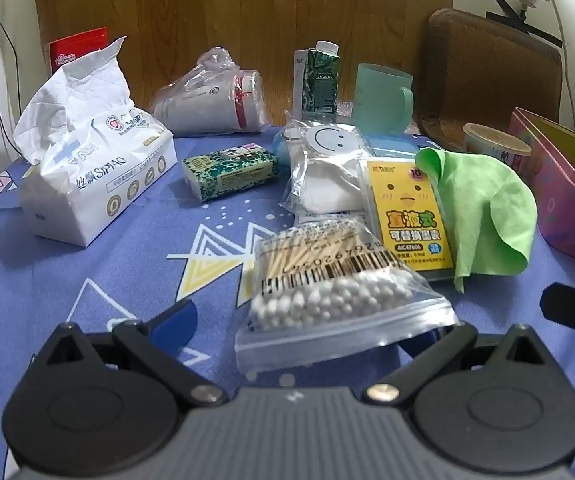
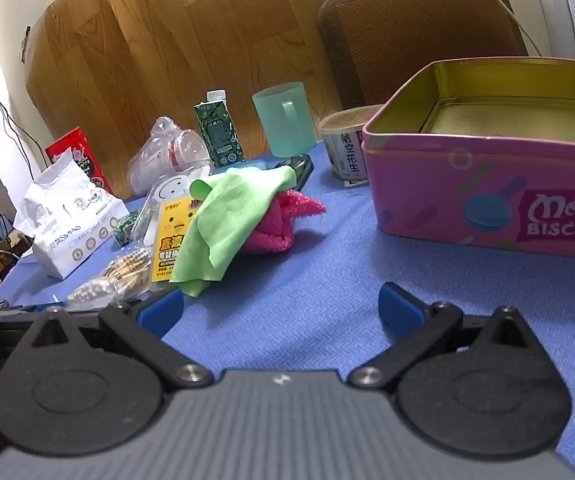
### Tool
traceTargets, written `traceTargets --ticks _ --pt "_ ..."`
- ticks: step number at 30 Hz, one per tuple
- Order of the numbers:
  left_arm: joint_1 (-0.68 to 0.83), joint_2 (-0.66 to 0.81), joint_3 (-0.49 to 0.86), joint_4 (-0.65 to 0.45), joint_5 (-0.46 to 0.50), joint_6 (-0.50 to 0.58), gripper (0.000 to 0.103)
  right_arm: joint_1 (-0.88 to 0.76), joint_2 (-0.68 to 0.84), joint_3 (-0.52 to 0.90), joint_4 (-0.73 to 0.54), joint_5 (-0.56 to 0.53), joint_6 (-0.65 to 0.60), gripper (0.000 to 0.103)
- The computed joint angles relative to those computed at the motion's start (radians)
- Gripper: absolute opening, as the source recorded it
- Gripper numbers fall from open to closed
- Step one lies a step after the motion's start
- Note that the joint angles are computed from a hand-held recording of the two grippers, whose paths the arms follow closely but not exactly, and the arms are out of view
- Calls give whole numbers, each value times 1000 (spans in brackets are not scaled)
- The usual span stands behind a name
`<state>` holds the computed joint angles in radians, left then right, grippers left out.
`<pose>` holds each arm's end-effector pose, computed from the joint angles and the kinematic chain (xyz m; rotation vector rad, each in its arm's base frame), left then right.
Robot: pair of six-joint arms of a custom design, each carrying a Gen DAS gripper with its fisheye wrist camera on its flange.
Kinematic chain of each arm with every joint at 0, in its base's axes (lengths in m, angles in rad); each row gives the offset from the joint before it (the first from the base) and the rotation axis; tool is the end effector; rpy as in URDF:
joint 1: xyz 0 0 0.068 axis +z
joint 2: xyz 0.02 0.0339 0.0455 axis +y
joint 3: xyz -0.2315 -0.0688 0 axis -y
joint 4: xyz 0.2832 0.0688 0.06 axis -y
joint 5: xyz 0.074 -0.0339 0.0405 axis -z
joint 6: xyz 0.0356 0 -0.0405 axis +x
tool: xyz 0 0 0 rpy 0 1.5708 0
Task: Organize soft objects
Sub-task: 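Move the right gripper toward the green cloth on the table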
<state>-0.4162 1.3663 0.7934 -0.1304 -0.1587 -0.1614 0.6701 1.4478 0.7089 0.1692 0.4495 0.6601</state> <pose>0.3011 -0.1270 0.1665 0.2050 2.2573 -0.1261 0.2688 0.1932 0.1397 0.2495 2.0798 0.3278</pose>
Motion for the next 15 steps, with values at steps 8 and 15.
traceTargets --ticks 8,15 --pt "10 4 9 -14 17 33 103 -2 -5 -7 8 -4 3 103" --pt "-4 -17 -18 -5 7 48 103 0 1 -1 4 -1 2 103"
